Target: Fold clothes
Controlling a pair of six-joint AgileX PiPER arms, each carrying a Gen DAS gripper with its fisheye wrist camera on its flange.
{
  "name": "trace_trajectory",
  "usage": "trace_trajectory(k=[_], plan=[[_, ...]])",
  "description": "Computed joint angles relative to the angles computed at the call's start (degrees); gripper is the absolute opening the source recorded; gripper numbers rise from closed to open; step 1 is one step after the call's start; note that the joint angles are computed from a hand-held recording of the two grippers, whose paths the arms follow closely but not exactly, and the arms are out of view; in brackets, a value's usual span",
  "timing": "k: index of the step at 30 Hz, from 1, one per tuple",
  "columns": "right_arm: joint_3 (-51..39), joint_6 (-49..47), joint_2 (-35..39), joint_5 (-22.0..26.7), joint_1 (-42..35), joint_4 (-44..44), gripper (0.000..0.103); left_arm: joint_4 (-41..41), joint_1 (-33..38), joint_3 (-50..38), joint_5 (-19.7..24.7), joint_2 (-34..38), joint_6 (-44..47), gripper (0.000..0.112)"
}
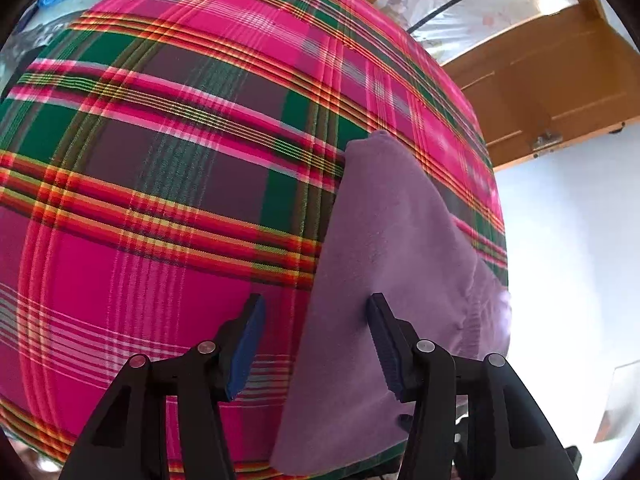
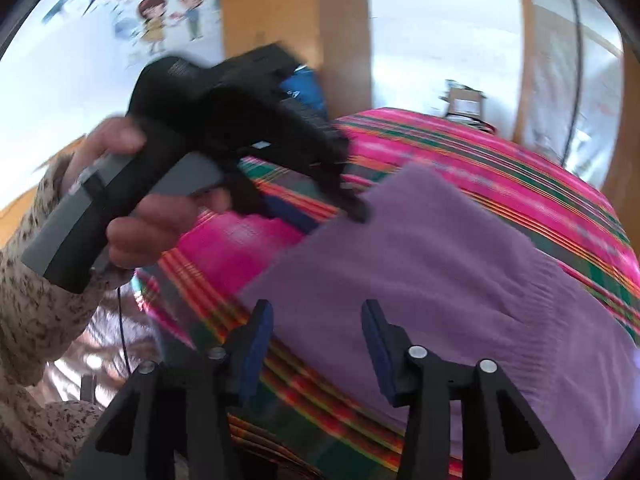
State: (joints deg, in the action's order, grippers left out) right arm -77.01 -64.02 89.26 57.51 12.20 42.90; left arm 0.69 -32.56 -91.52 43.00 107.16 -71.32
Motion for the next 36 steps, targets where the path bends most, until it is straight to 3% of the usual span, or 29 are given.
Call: trace_trajectory(k=[2, 6, 20, 25, 28, 33, 36], plan=[[1.2, 0.5, -0.4, -2.8, 2.9, -1.1, 0.055, -0.2, 0.1, 0.9, -0.3, -0.6, 0.3, 0.055], [2.2, 2.1, 0.0, -6.3, 6.9, -1.9, 0.057, 0.7, -0.3, 3.9, -1.7, -3.0, -1.5, 0.055], [8.4, 17.8, -1.6, -22.4, 17.4, -16.9, 0.057, 1.8, 0.2, 12.6, -7.8, -8.1, -5.5, 0.055], [7.8, 23.0, -1.5, -22.8, 17.7, -19.7, 0.048, 1.3, 0.6, 13.4, -8.4, -8.2, -4.8, 0.055], [7.9, 24.9, -2.0, -22.9, 18.1, -21.4, 0.036, 2.1, 0.6, 11.3, -7.2, -6.7, -4.6, 0.055], [7.4, 23.3, -2.4, -21.4, 16.9, -19.0, 0.016, -1.7, 1.8, 7.8, -6.9, -3.9, 1.1, 0.058], [7.1, 22.0, -3.0, -20.4, 15.9, -17.0, 0.012, -2.5, 2.4, 6.7, -7.6, -2.8, 1.8, 0.059]])
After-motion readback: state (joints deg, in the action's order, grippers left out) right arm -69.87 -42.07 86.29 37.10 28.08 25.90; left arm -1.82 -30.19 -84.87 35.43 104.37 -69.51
